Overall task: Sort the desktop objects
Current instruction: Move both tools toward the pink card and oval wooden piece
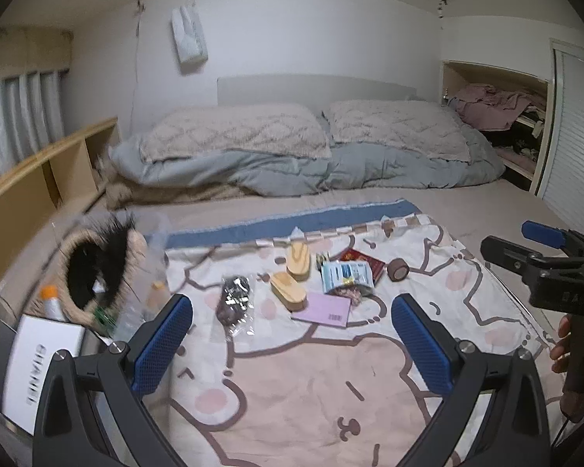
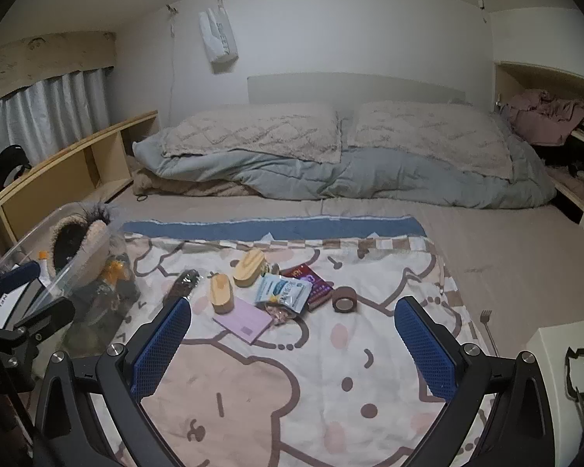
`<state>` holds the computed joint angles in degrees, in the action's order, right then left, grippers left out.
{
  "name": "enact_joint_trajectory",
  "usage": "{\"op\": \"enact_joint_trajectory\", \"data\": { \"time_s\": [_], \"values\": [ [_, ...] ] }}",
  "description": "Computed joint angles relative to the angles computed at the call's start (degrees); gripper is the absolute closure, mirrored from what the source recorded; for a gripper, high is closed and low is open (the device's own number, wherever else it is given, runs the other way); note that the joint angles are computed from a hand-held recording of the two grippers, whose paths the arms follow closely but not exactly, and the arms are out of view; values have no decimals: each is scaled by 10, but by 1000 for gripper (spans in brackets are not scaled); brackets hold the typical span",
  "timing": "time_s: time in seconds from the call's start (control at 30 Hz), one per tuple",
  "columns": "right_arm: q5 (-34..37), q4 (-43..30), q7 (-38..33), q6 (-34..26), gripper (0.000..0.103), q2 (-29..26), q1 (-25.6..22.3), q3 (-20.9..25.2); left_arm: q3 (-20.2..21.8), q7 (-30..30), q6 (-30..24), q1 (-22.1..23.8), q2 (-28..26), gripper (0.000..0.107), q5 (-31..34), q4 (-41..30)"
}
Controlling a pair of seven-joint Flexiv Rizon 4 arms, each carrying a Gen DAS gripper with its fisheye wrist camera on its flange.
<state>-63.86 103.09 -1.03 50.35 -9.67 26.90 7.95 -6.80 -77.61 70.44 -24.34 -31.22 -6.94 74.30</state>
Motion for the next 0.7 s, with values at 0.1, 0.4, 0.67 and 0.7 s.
{"op": "enact_joint_trajectory", "data": {
  "time_s": [0.1, 0.4, 0.67, 0.7],
  "values": [
    [18, 3, -11, 12, 0, -3, -5, 0, 4, -8, -21, -6, -19, 4, 2, -20],
    [104, 7, -71, 17, 0, -17, -7, 2, 5, 10, -80, -15, -67, 4, 14, -68],
    [187, 8, -120, 17, 0, -32, -9, 0, 11, 23, -120, -19, -117, 4, 20, -122],
    [192, 5, -124, 13, 0, -36, -8, -2, 13, 23, -124, -19, -124, 4, 20, -129]
  ]
}}
